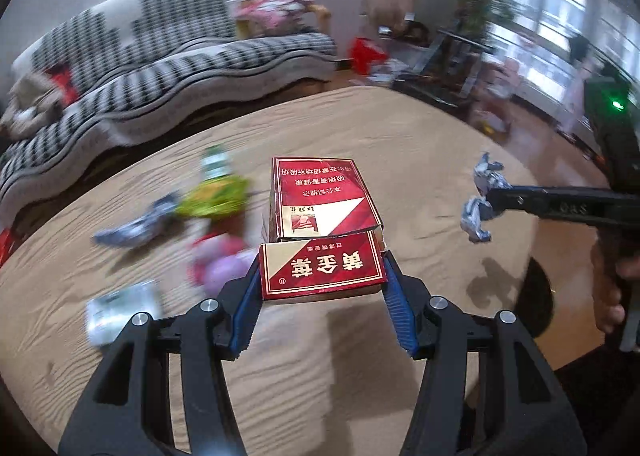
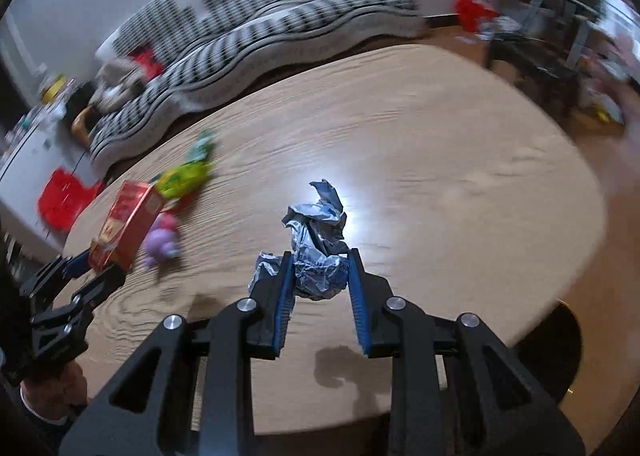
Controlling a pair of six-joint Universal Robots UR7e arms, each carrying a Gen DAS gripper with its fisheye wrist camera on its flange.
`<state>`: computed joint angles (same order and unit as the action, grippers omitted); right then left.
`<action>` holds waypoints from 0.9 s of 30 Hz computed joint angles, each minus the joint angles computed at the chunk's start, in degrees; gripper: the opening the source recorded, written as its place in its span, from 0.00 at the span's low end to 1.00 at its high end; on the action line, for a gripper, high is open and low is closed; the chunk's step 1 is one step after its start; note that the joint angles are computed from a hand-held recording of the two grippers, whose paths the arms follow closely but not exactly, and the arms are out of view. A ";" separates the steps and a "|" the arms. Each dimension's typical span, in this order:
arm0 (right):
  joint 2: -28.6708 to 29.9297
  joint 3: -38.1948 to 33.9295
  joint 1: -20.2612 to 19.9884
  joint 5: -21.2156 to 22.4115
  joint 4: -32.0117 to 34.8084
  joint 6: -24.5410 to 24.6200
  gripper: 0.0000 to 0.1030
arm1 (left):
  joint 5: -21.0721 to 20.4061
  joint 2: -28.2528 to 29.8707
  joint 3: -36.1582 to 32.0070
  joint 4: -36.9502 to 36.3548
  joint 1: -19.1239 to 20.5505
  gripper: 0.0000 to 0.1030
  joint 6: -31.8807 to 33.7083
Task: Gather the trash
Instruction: 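Carry both items over the trash bin and open both tools to drop them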
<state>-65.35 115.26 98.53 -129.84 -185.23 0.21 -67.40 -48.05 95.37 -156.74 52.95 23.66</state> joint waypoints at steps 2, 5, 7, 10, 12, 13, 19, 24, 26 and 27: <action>-3.88 3.31 -1.34 -1.09 -1.18 1.25 0.26 | -2.12 0.90 0.82 -0.39 -1.54 0.53 0.38; -9.19 7.94 -3.37 -2.57 -2.94 2.72 0.26 | -5.70 2.77 1.37 -0.11 -4.00 0.53 0.56; -13.37 11.37 -4.94 -3.39 -4.00 3.63 0.26 | -7.95 3.92 1.88 0.07 -5.48 0.53 0.69; -19.30 16.18 -7.82 -4.94 -4.79 5.01 0.26 | -11.33 6.05 2.72 0.15 -7.96 0.53 1.63; -22.42 18.44 -9.79 -4.75 -4.21 6.24 0.26 | -13.53 7.45 2.99 0.47 -9.18 0.53 1.89; -24.47 19.91 -11.09 -4.81 -3.89 6.95 0.26 | -14.64 8.39 3.17 0.68 -9.93 0.53 2.08; -32.69 24.48 -17.71 -3.69 1.47 9.38 0.26 | -18.53 13.55 2.78 4.05 -12.82 0.53 2.27; -35.59 25.67 -21.25 -2.18 4.91 10.16 0.26 | -18.89 17.24 0.58 6.99 -13.34 0.53 2.89; -35.74 25.74 -21.54 -2.29 4.82 9.91 0.26 | -18.88 18.31 -0.21 7.78 -13.42 0.53 2.66; -35.86 25.62 -21.67 -2.13 4.92 9.79 0.26 | -18.98 18.58 -0.10 7.66 -13.59 0.53 2.38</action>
